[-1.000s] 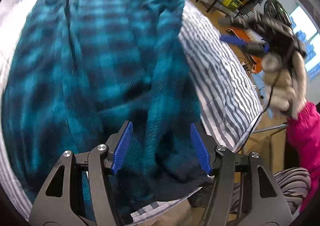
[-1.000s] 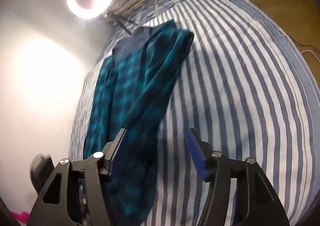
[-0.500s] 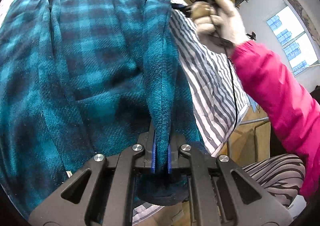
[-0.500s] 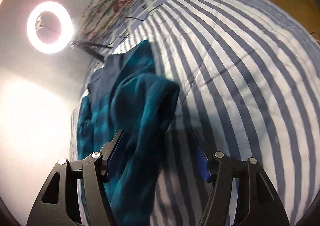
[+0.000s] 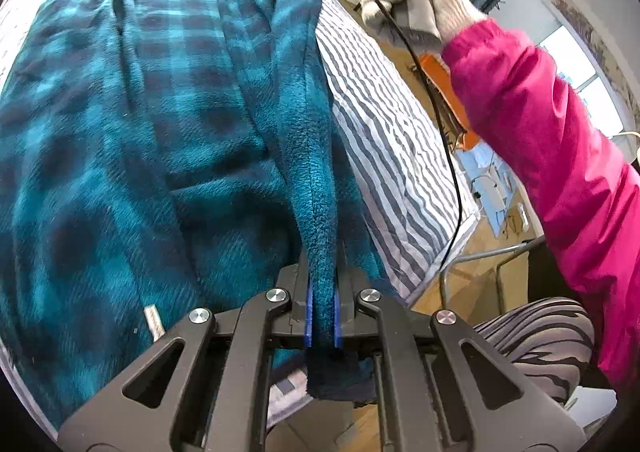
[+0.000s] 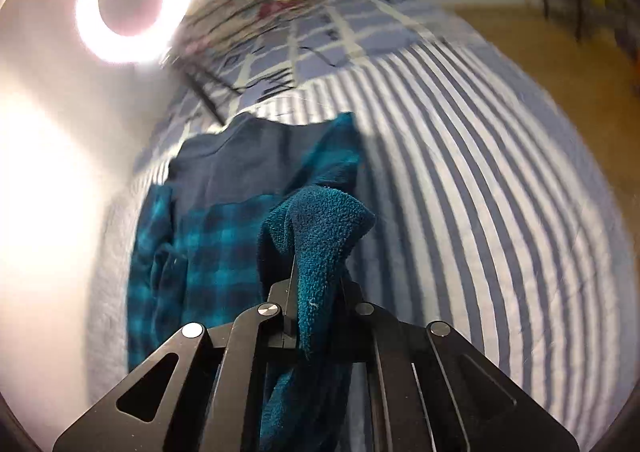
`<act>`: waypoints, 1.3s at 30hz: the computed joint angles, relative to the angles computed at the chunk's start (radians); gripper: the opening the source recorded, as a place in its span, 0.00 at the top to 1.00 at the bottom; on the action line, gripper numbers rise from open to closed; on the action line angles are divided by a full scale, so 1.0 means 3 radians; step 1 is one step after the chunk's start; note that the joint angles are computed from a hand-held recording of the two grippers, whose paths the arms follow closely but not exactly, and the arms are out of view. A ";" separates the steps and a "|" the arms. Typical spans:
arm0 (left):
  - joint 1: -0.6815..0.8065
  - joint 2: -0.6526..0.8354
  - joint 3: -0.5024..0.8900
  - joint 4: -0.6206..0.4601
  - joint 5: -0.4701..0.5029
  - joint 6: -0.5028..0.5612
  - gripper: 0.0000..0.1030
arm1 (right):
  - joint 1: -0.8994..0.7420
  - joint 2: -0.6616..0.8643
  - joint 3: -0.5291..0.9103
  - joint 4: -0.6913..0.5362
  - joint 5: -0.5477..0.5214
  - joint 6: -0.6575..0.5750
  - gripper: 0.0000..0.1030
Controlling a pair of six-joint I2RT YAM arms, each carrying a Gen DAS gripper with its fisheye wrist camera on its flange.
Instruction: Fold large clothes
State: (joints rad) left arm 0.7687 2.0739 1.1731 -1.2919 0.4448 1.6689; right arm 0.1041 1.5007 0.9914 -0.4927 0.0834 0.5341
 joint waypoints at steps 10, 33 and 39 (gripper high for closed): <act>0.0160 0.0335 0.0262 -0.0001 -0.0059 -0.0116 0.96 | 0.1135 0.2154 0.2356 -0.1239 0.1024 -0.0398 0.94; 0.0183 -0.0057 -0.0189 0.0324 -0.0029 -0.0058 0.96 | 0.1103 -0.0229 -0.0096 -0.0178 0.0024 0.0225 0.78; 0.0510 -0.0104 -0.0005 -0.0075 -0.0190 0.0280 0.96 | 0.2013 -0.0888 -0.0533 -0.0686 0.0364 0.0988 0.78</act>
State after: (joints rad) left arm 0.9215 2.0427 1.1716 -1.3145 0.3879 1.7529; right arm 0.7082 1.2342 0.8315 -0.6985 0.1926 0.8306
